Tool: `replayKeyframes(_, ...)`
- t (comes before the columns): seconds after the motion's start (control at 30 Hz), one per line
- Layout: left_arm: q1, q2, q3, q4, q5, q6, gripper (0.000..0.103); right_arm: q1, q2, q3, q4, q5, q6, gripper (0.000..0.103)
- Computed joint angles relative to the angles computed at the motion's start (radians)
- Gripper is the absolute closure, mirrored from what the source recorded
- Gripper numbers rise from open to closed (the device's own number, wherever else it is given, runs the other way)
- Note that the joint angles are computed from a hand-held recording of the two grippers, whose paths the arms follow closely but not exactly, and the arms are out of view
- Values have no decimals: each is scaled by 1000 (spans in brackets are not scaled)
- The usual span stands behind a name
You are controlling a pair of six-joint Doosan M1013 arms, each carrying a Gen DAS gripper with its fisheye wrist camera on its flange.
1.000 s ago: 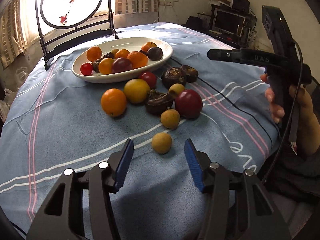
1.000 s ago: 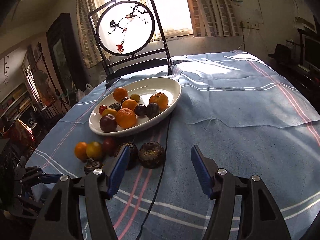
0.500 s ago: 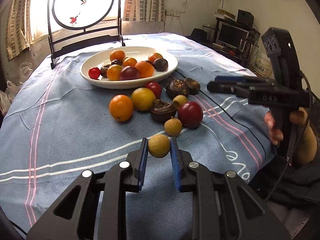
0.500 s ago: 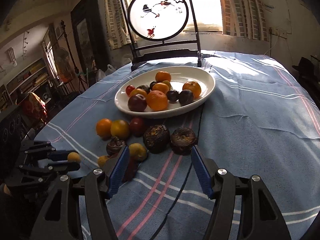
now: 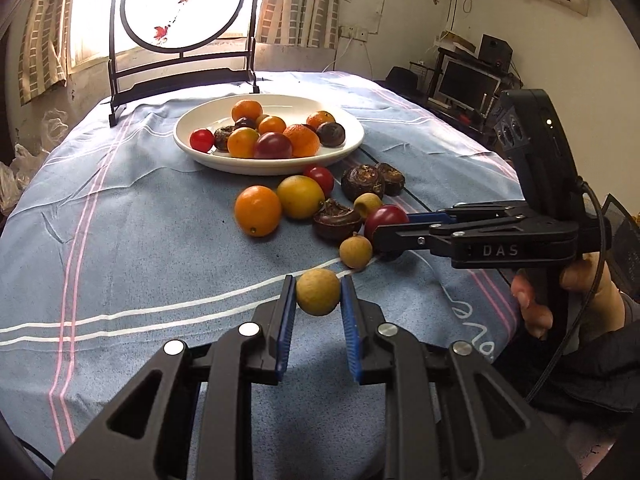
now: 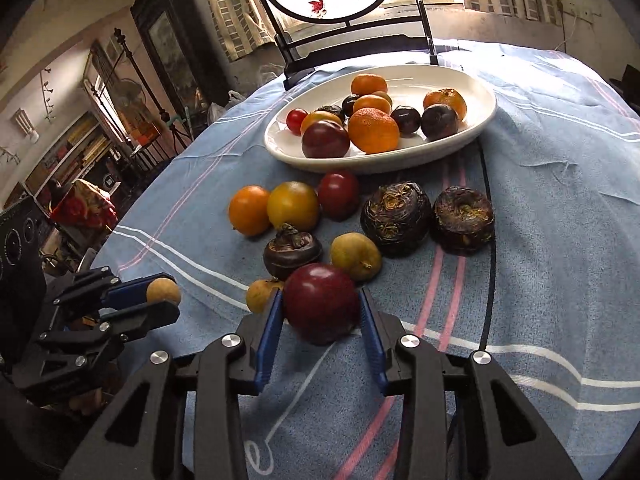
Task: Organize fruits
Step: 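Grasp a small yellow fruit with the left tool while the right tool grasps a dark red plum, then carry both fruits over the plate and open both tools to release them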
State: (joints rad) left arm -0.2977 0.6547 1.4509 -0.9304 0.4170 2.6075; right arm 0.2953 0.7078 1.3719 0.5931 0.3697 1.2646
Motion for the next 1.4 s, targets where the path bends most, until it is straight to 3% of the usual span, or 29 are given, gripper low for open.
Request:
replayKeyframes(0.2, 6, -5, 3, -32, 0, 21, 82, -1, -44, 71, 210, -85, -214, 66)
replayKeyframes(0.3, 9, -4, -10, -31, 1, 14, 82, -7, -72, 98, 231, -142, -237, 65)
replayKeyframes(0.4, 11, 10, -56, 21, 17, -53, 82, -17, -86, 90, 83, -178, -102, 65)
replayKeyframes(0.57, 13, 64, -198, 108, 76, -157, 82, -37, -54, -20, -222, -140, 173, 65)
replayKeyframes(0.67, 12, 122, -323, 173, 126, -229, 82, -46, 2, -137, -313, -80, 258, 65)
replayKeyframes(0.73, 14, 180, -435, 252, 198, -349, 82, -48, 49, -221, -387, -34, 334, 65)
replayKeyframes(0.93, 5, 317, -682, 451, 318, -600, 81, -46, 177, -438, -473, 95, 423, 64)
replayKeyframes(1.0, 7, 343, -727, 467, 347, -643, 73, -39, 185, -447, -554, 76, 492, 57)
replayKeyframes(1.03, 9, 343, -725, 468, 340, -658, 61, -38, 180, -437, -559, 59, 502, 56)
replayKeyframes(1.1, 13, 318, -676, 437, 294, -647, 51, -40, 160, -400, -478, 29, 431, 56)
replayKeyframes(1.27, 20, 224, -500, 349, 214, -508, 50, -34, 76, -232, -445, -76, 387, 50)
replayKeyframes(1.4, 11, 156, -359, 358, 170, -414, 50, -25, 20, -103, -580, -141, 523, 46)
